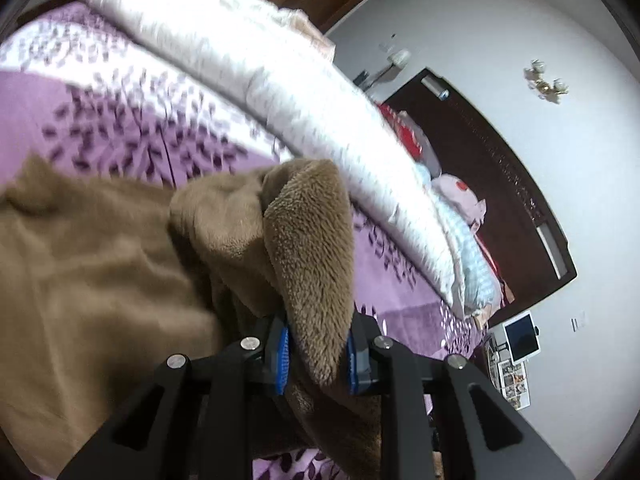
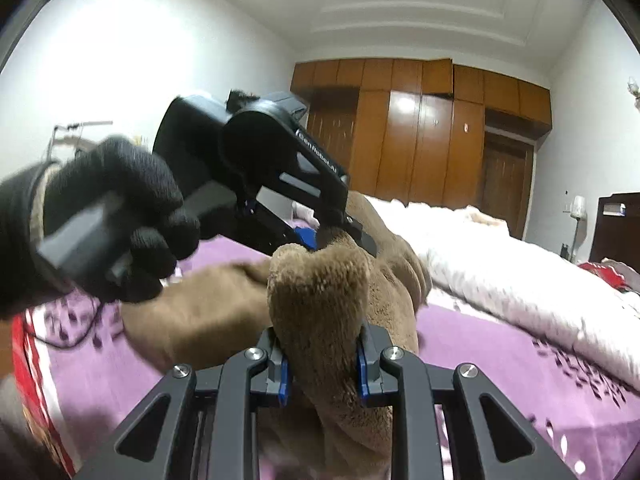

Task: Fold clothes
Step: 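Grasp the fleece beside the right gripper with the left gripper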

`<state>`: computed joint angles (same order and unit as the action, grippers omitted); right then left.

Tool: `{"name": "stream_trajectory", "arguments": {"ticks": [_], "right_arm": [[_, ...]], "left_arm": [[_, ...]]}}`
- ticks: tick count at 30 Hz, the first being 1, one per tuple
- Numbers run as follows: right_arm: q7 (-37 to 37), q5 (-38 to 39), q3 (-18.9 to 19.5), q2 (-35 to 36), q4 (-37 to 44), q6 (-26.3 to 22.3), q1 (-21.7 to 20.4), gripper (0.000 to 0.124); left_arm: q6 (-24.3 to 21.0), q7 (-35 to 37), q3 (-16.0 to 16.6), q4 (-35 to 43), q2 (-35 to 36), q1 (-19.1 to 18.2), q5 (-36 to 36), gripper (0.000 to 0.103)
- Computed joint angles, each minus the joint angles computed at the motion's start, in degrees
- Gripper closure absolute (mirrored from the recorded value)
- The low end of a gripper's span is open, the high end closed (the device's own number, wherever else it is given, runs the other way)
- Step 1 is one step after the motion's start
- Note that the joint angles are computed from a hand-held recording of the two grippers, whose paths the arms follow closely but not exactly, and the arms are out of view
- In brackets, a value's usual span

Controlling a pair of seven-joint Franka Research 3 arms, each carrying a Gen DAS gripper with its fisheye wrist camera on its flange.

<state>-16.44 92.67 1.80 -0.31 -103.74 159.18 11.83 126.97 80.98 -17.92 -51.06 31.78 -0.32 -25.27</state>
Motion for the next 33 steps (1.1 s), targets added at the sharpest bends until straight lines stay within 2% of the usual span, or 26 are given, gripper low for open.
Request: {"name": "stream_trajectory", "arguments": {"ticks": [3, 7, 11, 14, 19, 26, 31, 33], "right_arm": [[-0.4, 0.6, 1.6, 1.5, 3.8, 1.6, 1.6, 0.099], [2.7, -2.9, 3.8, 4.6, 8.3, 2.2, 4.0, 0.099], [9.5, -10.6, 6.2, 8.8, 12.0, 2.2, 6.3, 0.099], [16.2, -17.8, 7.8, 11.6, 13.5, 2.3, 7.7, 0.099], [25.5, -29.2, 9.4, 14.1, 13.0, 3.0, 9.3, 0.099], [41.6, -46.9, 8.9, 18.9, 15.0, 2.3, 11.2, 0.099], [47.8, -54.9, 9.3, 20.9, 16.2, 1.4, 11.1, 0.098], [50.1, -56.6, 9.6, 21.6, 17.1, 0.5, 10.7, 0.097]], "left_arm": [[-0.2, 1.2, 0.5, 1.2, -0.8, 2.1, -0.4, 0.079], [1.5, 4.4, 1.3, -4.2, -4.9, 6.7, -3.1, 0.079], [4.3, 8.4, 2.7, -14.4, -10.1, 12.4, -9.0, 0.079], [6.1, 11.6, 4.2, -22.7, -14.2, 14.7, -14.0, 0.079], [7.4, 16.9, 6.7, -30.9, -17.0, 16.1, -20.8, 0.079], [6.8, 20.8, 8.1, -33.2, -15.4, 17.1, -25.5, 0.079], [6.9, 21.8, 8.3, -34.6, -14.7, 17.7, -27.3, 0.078], [7.2, 21.2, 8.5, -34.9, -14.5, 17.7, -27.1, 0.073]]}}
